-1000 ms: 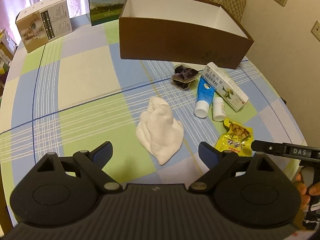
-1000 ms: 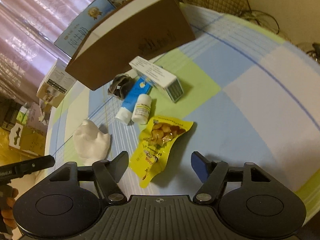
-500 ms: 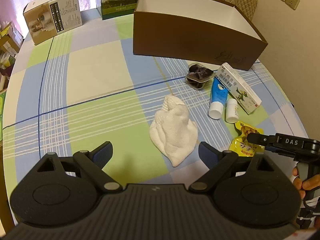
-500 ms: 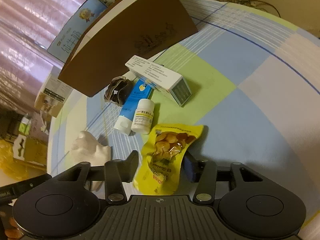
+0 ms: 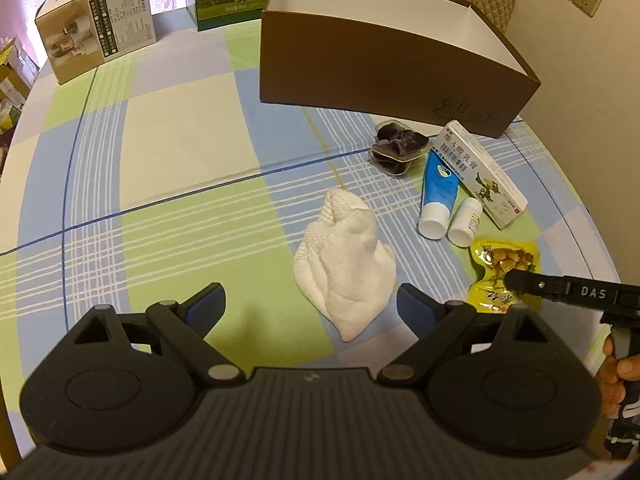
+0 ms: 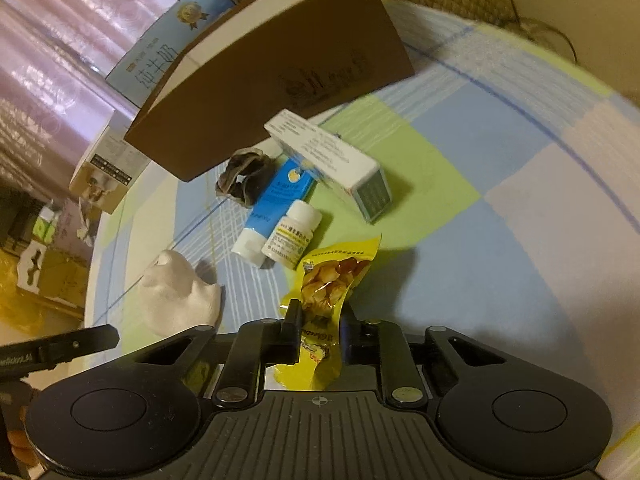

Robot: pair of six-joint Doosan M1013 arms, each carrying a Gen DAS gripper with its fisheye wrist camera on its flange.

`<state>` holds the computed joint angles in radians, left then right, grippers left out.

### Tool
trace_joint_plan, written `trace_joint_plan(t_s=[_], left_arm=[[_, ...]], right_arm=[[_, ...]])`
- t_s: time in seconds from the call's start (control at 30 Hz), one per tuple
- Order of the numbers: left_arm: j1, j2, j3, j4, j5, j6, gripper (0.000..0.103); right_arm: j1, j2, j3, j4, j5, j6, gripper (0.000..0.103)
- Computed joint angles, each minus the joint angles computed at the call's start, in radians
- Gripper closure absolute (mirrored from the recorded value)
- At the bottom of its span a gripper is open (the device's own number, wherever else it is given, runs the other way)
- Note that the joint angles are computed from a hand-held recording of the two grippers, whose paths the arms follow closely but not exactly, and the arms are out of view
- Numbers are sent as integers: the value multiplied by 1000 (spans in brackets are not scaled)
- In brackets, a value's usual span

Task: Organize objects
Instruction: 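Grasp the yellow snack packet with the right tool while the left tool grasps the white towel, then carry the yellow packet and white towel with both tools over the brown box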

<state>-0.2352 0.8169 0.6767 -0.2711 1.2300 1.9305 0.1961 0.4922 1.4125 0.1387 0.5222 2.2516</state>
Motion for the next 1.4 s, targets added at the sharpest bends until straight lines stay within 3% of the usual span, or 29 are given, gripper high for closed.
trace_joint_plan(t_s=[0.43, 0.7, 1.07, 1.4], left_arm=[[-28, 3, 34, 12, -82, 69, 17], [-45, 33, -3, 28, -71, 77, 24], [-57, 85, -83, 75, -25, 18, 59], [-49, 76, -81, 50, -28, -10, 80]], right_arm=[[2, -43, 23, -194, 19, 137, 89], [-11, -65, 45, -250, 25, 203, 89], [-30, -70, 49, -242, 39, 194, 89], [-48, -56, 21, -187, 43, 103, 89]])
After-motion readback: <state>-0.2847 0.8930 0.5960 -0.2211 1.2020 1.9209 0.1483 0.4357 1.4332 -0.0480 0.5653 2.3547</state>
